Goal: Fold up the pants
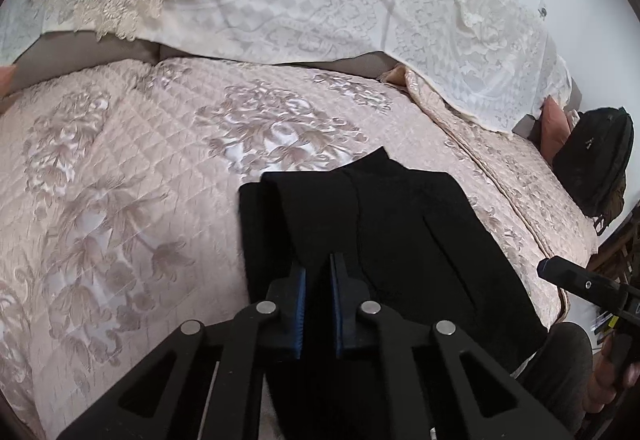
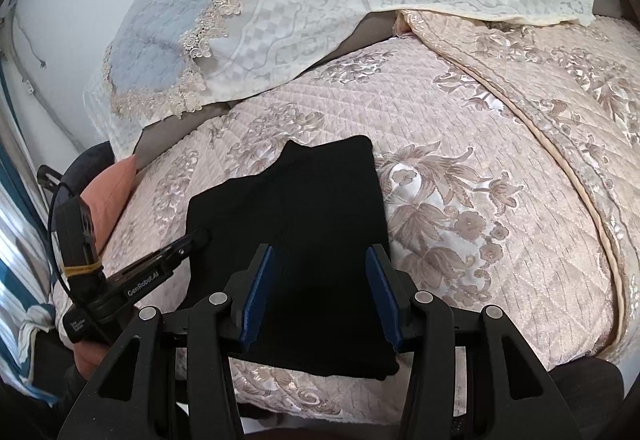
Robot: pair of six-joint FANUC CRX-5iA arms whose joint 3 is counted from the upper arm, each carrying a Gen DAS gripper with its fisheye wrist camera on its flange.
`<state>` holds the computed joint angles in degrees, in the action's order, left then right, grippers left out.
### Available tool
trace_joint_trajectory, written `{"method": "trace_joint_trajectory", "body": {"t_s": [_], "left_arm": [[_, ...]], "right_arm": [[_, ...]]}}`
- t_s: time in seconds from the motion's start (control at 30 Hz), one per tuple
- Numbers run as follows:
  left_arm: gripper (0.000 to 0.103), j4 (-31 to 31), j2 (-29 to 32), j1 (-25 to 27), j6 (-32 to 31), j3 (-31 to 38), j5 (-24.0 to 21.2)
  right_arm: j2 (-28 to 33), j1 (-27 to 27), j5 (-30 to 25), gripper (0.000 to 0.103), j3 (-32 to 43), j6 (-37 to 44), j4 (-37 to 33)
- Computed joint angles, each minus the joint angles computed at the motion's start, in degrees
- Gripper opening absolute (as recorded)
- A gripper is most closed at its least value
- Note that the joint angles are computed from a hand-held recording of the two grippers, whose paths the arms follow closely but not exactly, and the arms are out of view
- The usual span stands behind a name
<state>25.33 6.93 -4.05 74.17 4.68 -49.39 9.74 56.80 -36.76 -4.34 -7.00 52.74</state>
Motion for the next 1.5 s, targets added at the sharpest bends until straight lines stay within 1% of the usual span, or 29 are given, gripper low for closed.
{"method": "trace_joint_trajectory", "body": {"t_s": [0.07,0.2,0.27,0.33,0.37,0.47,0.5,0.53,0.57,0.63,0.7,0.73,0.83,0.9,0.97,1.03,1.17,1.3,1.4,1.5], "left_arm": [[0.008,0.95,-0.32,0.29,-1.16,-0.59,-0.06],[0.008,-0.34,0.60,-0.32,-1.86,0.49,-0.67],[0.008,-0.76,0.88,-0.36,-1.50,0.78,-1.03],[0.008,-0.33,0.11,-0.25,-2.42,-0.23,-0.36],[0.008,-0.19,-0.25,-0.21,-2.73,-0.77,-0.14],[0.009,0.03,-0.57,-0.12,-2.93,-1.49,0.03],[0.009,0.08,-0.60,-0.08,-2.90,-1.46,-0.01],[0.009,-0.03,-0.54,-0.09,-2.74,-1.27,-0.15],[0.009,-0.18,-0.49,-0.14,-2.66,-1.11,-0.25],[0.009,-0.32,-0.30,-0.16,-2.57,-0.80,-0.53],[0.010,-0.18,0.07,-0.01,-2.42,-0.07,-1.36],[0.010,0.33,0.18,0.20,-2.43,0.24,-1.86],[0.010,1.27,-0.44,0.48,-2.82,0.41,-1.56],[0.010,1.27,-0.65,0.32,-2.95,0.90,-1.19],[0.010,-0.19,-0.10,-0.32,-2.36,2.66,-1.28],[0.010,-3.27,1.20,-1.18,-0.28,5.66,-2.32],[0.012,-5.41,2.77,-1.25,2.69,8.07,-4.34],[0.014,-6.44,2.26,-0.91,4.10,7.00,-5.63],[0.014,-7.89,1.88,-0.92,5.26,6.79,-6.00],[0.015,-9.98,1.38,-0.63,7.62,7.14,-5.29]], "right_arm": [[0.07,-0.09,0.04,0.049,-0.06,-0.25,-0.10],[0.64,-0.48,0.12,0.049,0.06,0.23,-1.09],[0.77,-0.87,0.09,0.049,-0.21,-0.60,-1.43],[0.43,-1.21,0.61,0.049,-1.33,-2.19,-0.83],[0.40,-1.30,0.55,0.049,-1.50,-1.94,-1.25],[1.46,-1.38,-2.22,0.049,0.51,1.52,-5.25],[1.49,-1.73,-1.79,0.048,0.61,1.99,-5.77],[1.47,-1.99,-1.36,0.041,0.60,1.85,-5.51],[1.54,-2.30,-1.03,0.037,0.81,1.92,-4.54],[2.24,-2.61,-1.42,0.026,1.91,3.00,-3.05],[3.62,-3.42,-0.92,0.022,4.19,6.07,-3.45],[4.53,-3.81,-0.83,0.022,5.67,7.90,-4.36],[7.98,-4.78,-1.77,0.022,11.69,15.26,-9.03],[10.41,-5.28,-3.95,0.022,16.02,20.08,-12.89],[12.95,-5.85,-6.79,0.022,20.39,24.32,-16.17],[13.97,-6.20,-8.67,0.022,22.31,25.34,-17.50],[12.67,-6.14,-7.18,0.022,20.32,23.79,-16.51],[10.79,-5.59,-5.34,0.022,17.26,22.23,-15.07],[10.36,-5.18,-4.81,0.022,16.40,21.70,-14.28],[9.63,-4.78,-3.61,0.023,14.68,19.85,-11.62]]}}
